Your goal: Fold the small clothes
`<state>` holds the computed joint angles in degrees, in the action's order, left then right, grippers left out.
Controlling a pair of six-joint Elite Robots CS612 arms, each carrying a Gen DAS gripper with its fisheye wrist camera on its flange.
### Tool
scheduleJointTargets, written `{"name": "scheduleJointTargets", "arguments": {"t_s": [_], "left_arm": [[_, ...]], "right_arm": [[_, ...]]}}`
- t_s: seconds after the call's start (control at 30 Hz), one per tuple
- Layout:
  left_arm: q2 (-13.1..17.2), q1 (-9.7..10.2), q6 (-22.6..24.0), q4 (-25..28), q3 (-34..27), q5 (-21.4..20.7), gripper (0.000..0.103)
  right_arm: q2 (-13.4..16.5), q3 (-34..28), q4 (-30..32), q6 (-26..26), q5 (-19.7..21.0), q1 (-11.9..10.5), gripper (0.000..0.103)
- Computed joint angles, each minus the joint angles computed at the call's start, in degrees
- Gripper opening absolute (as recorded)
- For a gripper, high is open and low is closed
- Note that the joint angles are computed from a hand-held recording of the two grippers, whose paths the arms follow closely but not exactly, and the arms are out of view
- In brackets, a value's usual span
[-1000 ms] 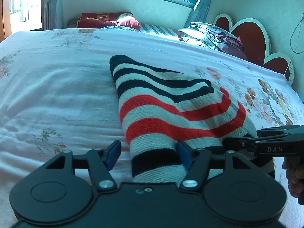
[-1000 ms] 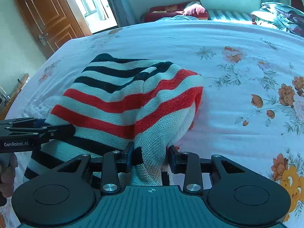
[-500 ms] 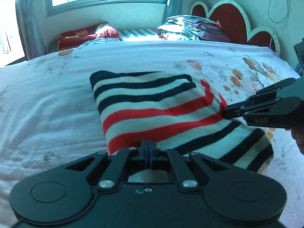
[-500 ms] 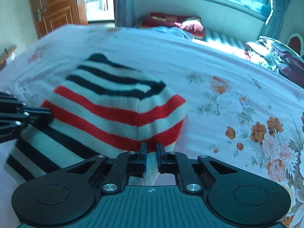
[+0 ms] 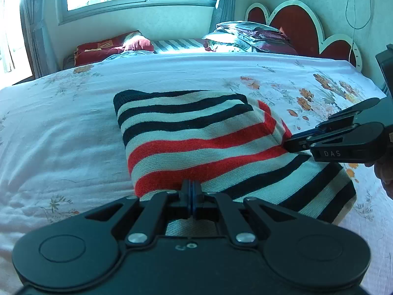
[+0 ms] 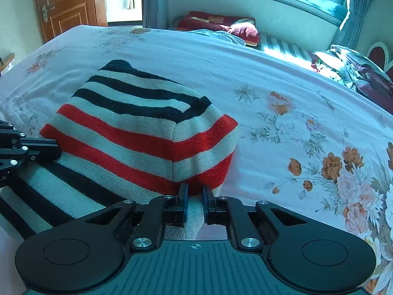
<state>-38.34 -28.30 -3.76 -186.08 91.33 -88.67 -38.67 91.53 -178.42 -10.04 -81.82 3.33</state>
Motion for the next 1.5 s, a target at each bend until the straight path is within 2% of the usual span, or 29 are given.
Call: {"name": "scheduleJointTargets", "arguments": {"t_s": [0.13,0.23,0.4,0.47,0.57,0.67,0.7,0.93,1.1,1.4,1.5], "left_arm": [[-0.18,-0.08,-0.20,0.58,0.02,0.42,0.000],[-0.85,0.00,-0.78,0.84,0.56,0.15,0.000],[-3.73,-0.25,-1.57,-6.37,5.93,-1.91,0.002],[-4.37,-0.55,-1.75,-6.42,7.31,-1.75,0.002],[-4.43,-1.15,-1.31,-4.55,8.19,-0.18,0.002],[-4.22,-1.43,-2.10,-3.89,8.77,0.84,0.002],[-4.11,-1.56,-1.95,-4.08,8.93,1.35,0.002],[-3.21,-1.92,-3.36,-6.08,9.19,3.00,0.002],[-2.91,-2.95,-3.29,-7.65,9.68,6.18,0.002],[-3.76,-3.60,-5.47,-6.05,10.37,8.10,0.001],[-4.88,-3.85,-6.58,-6.41,12.30,6.87,0.001]], "right_arm": [[-0.66,0.42,0.29,0.65,-0.16,-0.11,0.010],[-2.27,3.35,-4.89,1.02,1.91,-0.65,0.010],[-5.31,8.48,-8.51,-1.72,5.71,-1.17,0.010],[-5.80,9.94,-9.15,-3.14,7.67,-1.33,0.010],[-5.62,10.65,-7.99,-6.32,7.77,-0.95,0.010],[-4.69,10.50,-7.65,-8.97,3.77,-0.34,0.010],[-4.33,10.45,-7.86,-9.42,3.98,-0.50,0.010],[-2.99,10.34,-9.15,-6.31,8.40,-2.16,0.012],[-2.27,11.37,-14.33,-6.29,6.05,-1.36,0.013],[-4.21,13.04,-11.40,-7.76,5.72,-1.49,0.013],[-5.47,15.03,-12.49,-7.07,7.19,-1.90,0.013]]}}
